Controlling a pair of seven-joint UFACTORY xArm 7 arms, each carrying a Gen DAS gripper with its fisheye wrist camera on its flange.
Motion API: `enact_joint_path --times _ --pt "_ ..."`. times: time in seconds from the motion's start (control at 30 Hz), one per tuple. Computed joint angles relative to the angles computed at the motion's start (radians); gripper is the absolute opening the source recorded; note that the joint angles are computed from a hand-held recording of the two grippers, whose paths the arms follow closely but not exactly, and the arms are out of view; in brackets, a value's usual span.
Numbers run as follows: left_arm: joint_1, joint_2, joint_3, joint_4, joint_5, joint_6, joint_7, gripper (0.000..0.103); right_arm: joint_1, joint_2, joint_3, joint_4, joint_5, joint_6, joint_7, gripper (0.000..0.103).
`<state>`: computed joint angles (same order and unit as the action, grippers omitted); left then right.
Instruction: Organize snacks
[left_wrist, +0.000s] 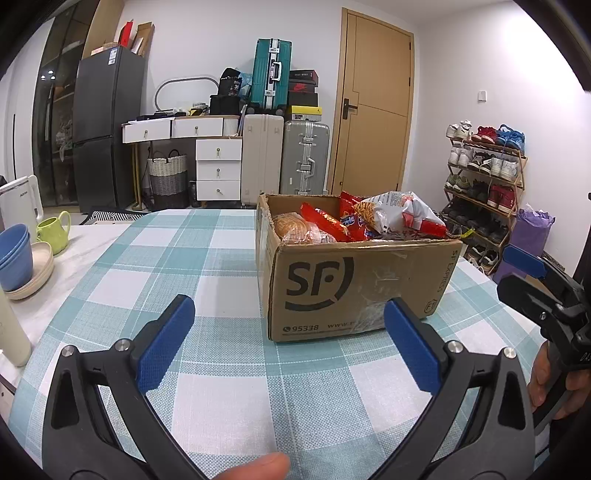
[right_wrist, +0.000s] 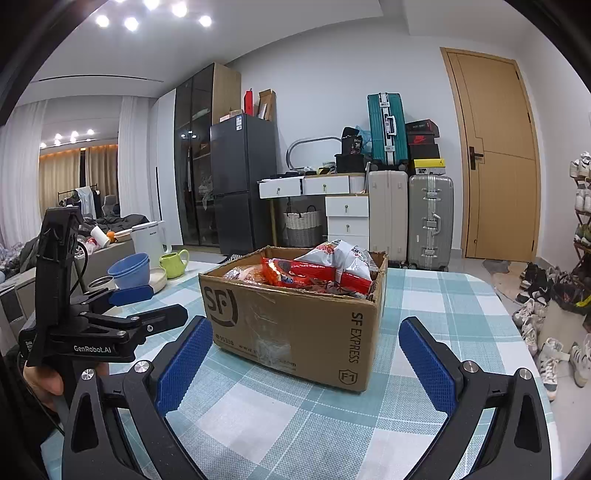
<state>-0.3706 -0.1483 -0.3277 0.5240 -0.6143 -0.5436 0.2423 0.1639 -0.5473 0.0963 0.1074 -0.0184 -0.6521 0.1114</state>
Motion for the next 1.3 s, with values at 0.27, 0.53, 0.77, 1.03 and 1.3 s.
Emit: enact_joint_path --times 0.27,0.53,0.77,1.03,1.3 --pt "0.000 0.001 -0.001 0.001 -0.005 -0.001 0.004 0.102 0.001 0.001 -0.001 0.001 -0.003 -0.001 0.002 0.102" --pt "-0.003 0.004 0.002 0.002 -0.003 -0.002 0.005 0.102 0.003 0.016 -0.011 0.008 -0.013 -0.004 0.007 0.102" --pt "-0.003 0.006 0.005 0.005 -0.003 0.000 0.007 0.102 0.002 0.011 -0.009 0.005 -0.012 -0.003 0.008 0.102" --pt "-0.004 0.008 0.007 0.006 0.000 -0.001 0.005 0.102 0.000 0.008 -0.006 0.003 -0.009 -0.002 0.007 0.102" --pt "-0.004 0.009 0.007 0.007 -0.002 0.000 0.007 0.102 0.001 0.007 -0.007 0.003 -0.011 -0.002 0.007 0.102"
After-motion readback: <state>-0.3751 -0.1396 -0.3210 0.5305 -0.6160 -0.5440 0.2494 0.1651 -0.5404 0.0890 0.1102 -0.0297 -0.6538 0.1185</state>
